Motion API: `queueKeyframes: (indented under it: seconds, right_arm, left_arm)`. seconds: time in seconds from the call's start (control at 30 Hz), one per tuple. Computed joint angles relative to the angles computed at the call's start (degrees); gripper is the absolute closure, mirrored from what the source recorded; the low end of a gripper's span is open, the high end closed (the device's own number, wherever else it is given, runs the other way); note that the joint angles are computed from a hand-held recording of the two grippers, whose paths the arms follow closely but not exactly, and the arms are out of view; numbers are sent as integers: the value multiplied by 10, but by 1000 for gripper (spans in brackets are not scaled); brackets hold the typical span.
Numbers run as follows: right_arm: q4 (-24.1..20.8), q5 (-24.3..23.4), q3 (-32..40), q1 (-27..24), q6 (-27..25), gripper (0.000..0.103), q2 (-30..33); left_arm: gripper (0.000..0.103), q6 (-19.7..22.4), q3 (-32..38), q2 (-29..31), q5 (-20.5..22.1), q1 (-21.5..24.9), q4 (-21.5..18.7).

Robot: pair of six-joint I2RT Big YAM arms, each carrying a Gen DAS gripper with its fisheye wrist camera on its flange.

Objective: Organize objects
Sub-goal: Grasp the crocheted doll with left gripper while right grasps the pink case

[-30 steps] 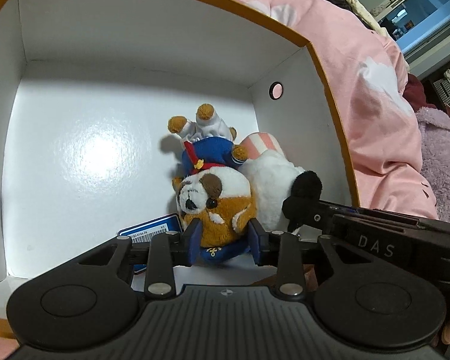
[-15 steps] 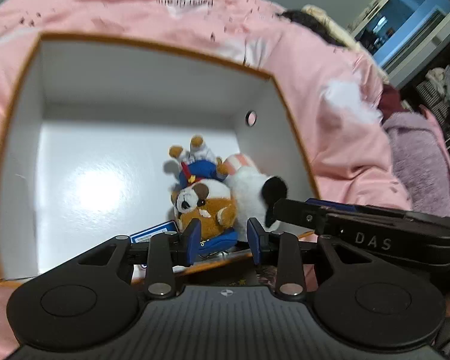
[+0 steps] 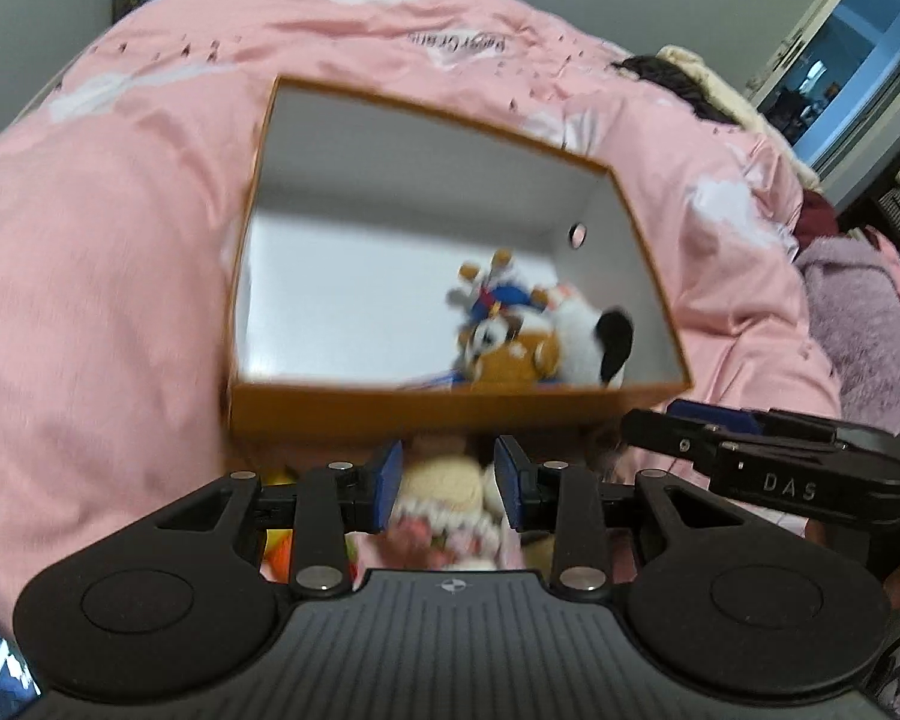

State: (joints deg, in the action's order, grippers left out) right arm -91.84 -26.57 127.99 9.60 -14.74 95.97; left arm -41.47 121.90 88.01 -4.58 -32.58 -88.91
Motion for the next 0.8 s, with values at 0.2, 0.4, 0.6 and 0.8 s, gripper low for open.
queueKeyframes:
  seconds: [0.2,0.4,0.6,0.8]
  right_arm:
    - [2,36,-50,7,-14,57,-24]
    - [7,62,-86,6,-21,56,-39]
    - [11,80,-96,-6,2,50,-42]
    - [10,96,-99,-16,16,50,-39]
  left_arm:
    - [50,-14,-47,-9,26,-20,9]
    - [46,-16,-76,-6,28,-32,14]
    - [46,-4,-42,37,45,-31,-44]
    - [41,-24,-29,61,57,-27,-56]
